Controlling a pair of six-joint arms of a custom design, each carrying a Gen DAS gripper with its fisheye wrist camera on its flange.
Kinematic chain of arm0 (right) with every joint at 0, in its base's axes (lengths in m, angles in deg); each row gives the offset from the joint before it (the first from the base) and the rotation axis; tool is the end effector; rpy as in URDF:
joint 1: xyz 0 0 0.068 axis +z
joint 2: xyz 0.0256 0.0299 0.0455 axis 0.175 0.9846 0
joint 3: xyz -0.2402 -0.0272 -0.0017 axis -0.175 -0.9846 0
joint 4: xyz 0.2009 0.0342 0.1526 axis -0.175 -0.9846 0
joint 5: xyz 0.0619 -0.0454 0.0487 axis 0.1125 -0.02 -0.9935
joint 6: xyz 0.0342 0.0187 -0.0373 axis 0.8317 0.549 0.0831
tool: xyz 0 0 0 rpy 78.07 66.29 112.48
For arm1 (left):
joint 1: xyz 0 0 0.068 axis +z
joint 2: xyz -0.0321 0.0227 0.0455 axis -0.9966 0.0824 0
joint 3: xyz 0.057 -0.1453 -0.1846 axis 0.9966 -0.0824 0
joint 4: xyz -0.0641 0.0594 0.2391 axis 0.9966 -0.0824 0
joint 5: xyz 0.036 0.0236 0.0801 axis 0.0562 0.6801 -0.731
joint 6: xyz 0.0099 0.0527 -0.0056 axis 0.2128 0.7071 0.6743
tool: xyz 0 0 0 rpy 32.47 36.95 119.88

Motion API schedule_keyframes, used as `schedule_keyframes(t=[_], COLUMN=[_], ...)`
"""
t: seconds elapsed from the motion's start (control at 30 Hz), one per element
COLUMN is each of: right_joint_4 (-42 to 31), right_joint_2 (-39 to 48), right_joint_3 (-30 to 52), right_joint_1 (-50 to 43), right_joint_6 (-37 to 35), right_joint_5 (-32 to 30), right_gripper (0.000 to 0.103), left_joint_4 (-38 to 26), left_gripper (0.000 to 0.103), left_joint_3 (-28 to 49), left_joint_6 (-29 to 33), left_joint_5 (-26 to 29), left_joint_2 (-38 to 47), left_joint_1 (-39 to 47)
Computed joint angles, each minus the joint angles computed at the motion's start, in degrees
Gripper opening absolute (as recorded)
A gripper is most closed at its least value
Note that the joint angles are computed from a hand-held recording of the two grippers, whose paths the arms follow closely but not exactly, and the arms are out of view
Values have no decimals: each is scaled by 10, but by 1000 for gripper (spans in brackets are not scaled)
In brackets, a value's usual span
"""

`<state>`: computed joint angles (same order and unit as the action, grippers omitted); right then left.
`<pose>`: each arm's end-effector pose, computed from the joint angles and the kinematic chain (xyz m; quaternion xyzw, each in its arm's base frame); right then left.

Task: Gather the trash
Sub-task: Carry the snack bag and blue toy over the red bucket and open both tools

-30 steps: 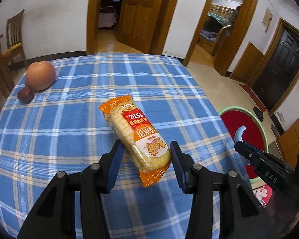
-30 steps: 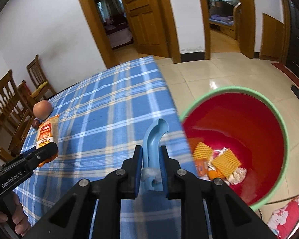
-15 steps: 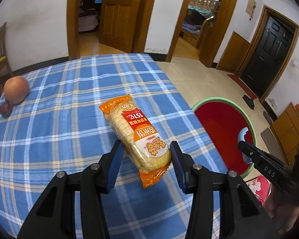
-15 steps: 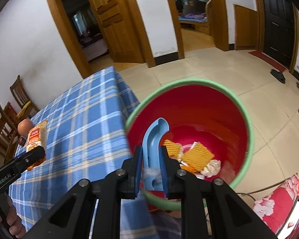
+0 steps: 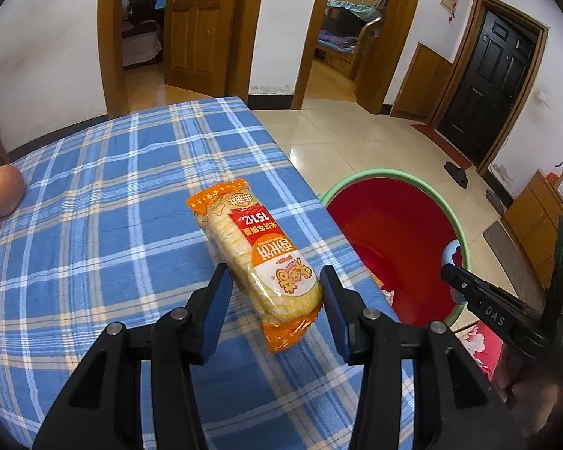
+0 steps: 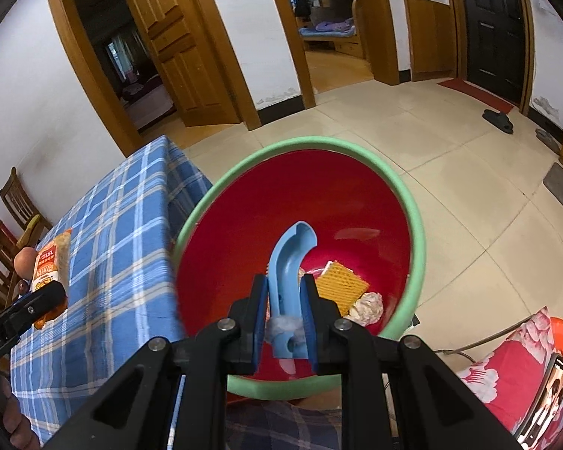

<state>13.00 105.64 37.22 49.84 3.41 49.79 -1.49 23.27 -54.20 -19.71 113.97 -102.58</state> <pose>0.2833 0.2305 0.1325 -0.0502 0.9336 0.1605 0.3164 0.2100 -0.0585 0.1772 -0.1105 0.9270 -0.0484 0.3552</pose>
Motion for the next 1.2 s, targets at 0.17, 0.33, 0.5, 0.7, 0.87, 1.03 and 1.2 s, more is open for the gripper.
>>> schedule_keyframes(t=[0.17, 0.33, 0.5, 0.7, 0.87, 1.03, 1.2], right_joint_4=[14, 33, 45, 56, 62, 70, 73], right_joint_2=[-5, -15, -31, -65, -82, -89, -96], right_joint_3=[-16, -36, -56, -88, -104, -118, -132], right_joint_1=[-9, -18, -25, -35, -40, -48, -56], right_joint_6=[4, 9, 14, 19, 25, 29, 31], right_joint_5=[-6, -16, -21, -22, -19, -22, -19], right_gripper=[21, 24, 29, 41, 48, 50, 52], left_joint_4=[11, 20, 29, 51, 70, 83, 83], left_gripper=[48, 48, 48, 48, 49, 49, 53], left_joint_3=[11, 23, 35, 54, 79, 113, 135], left_joint_6=[-1, -1, -1, 1, 7, 16, 24], left_joint_5=[-4, -7, -11, -12, -8, -2, -20], left_joint_2=[27, 51, 75, 118, 167, 217, 240], left_joint_1=[-14, -27, -43, -63, -80, -95, -113])
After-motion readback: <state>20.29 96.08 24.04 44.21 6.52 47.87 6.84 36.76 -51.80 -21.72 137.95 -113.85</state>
